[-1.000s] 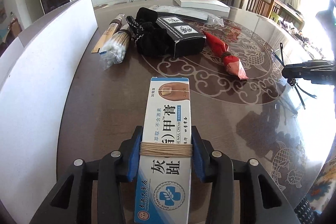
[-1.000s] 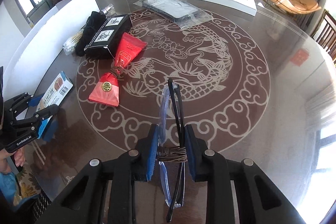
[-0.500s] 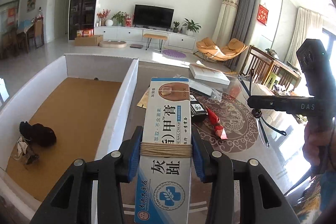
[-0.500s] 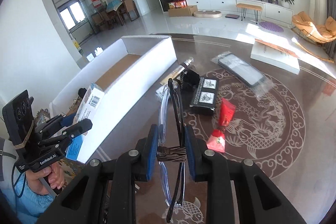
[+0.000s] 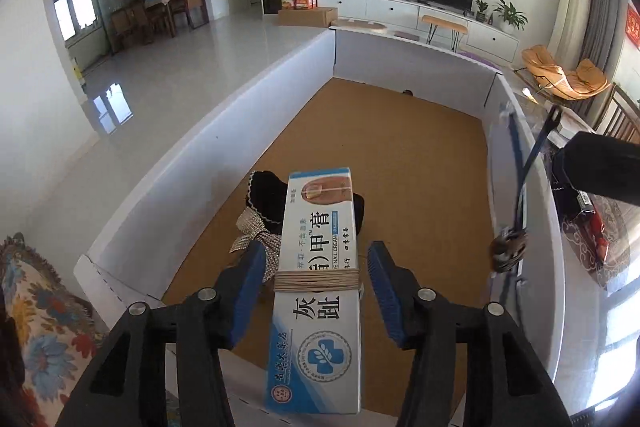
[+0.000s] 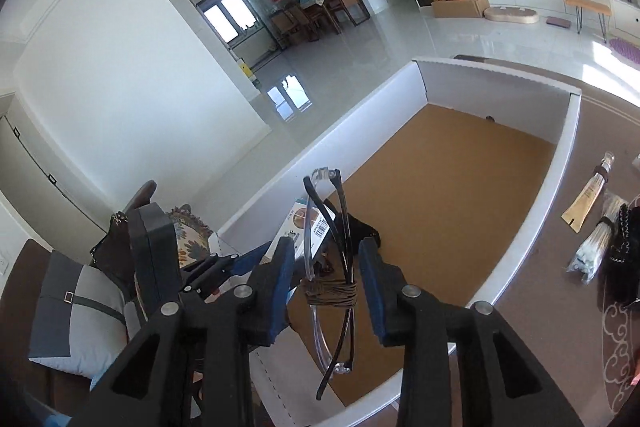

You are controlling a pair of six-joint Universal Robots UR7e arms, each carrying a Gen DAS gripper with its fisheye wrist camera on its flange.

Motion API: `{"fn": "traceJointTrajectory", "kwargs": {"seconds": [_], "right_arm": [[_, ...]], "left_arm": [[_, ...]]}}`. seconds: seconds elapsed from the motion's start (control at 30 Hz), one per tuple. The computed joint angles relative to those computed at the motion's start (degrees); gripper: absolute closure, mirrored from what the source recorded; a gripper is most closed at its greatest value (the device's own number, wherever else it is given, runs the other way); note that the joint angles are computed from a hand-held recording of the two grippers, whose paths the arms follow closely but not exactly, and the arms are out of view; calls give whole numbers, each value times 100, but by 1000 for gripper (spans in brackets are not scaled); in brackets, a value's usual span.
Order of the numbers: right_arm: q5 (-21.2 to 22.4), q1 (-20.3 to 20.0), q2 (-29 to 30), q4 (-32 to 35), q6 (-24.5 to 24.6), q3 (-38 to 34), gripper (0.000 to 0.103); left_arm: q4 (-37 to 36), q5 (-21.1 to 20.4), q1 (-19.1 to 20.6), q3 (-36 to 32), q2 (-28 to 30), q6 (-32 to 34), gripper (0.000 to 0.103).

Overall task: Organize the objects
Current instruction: 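Carry the eyeglasses and blue box into the cardboard bin and release both, then move both open tools back over the table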

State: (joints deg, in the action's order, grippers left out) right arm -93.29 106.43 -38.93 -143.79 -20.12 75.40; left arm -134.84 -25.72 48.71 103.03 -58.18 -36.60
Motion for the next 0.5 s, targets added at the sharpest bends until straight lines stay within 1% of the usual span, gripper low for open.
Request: {"fn": "traceJointTrajectory", "kwargs": {"seconds": [0.03, 0.07, 0.13, 0.17, 0.2, 0.23, 0.27, 0.3, 0.33, 0.43, 0.5], "right_arm": [[-156, -10, 111, 21, 99, -54, 37], [-218, -38, 136, -79, 166, -3, 37], [-70, -145, 13, -395, 188, 261, 37], [2, -200, -95, -578, 113, 426, 36], [-12, -244, -223, -824, -24, 625, 30], [-75, -297, -366, -1110, -209, 837, 23], [-170, -345, -504, -1433, -401, 1062, 19], [-296, -407, -651, -1790, -607, 1313, 14], [-425, -487, -799, -2126, -816, 1565, 12], [-972, -815, -1184, -3077, -1481, 2262, 11], [-1331, -1116, -1501, -3536, -1796, 2725, 11]], "left_arm": [[209, 118, 15, -13, 21, -196, 29], [203, 243, 2, 32, 30, -255, 25], [-330, 342, -42, 210, 27, 25, 21], [-648, 356, -64, 279, 25, 209, 16], [-932, 360, -93, 332, 53, 345, 15], [-1194, 340, -129, 350, 91, 487, 15], [-1440, 291, -173, 352, 129, 635, 15], [-1722, 216, -224, 368, 185, 797, 15], [-1999, 107, -289, 364, 247, 973, 15], [-2807, -422, -528, 364, 460, 1612, 15], [-3185, -836, -714, 275, 677, 2147, 15]]}}
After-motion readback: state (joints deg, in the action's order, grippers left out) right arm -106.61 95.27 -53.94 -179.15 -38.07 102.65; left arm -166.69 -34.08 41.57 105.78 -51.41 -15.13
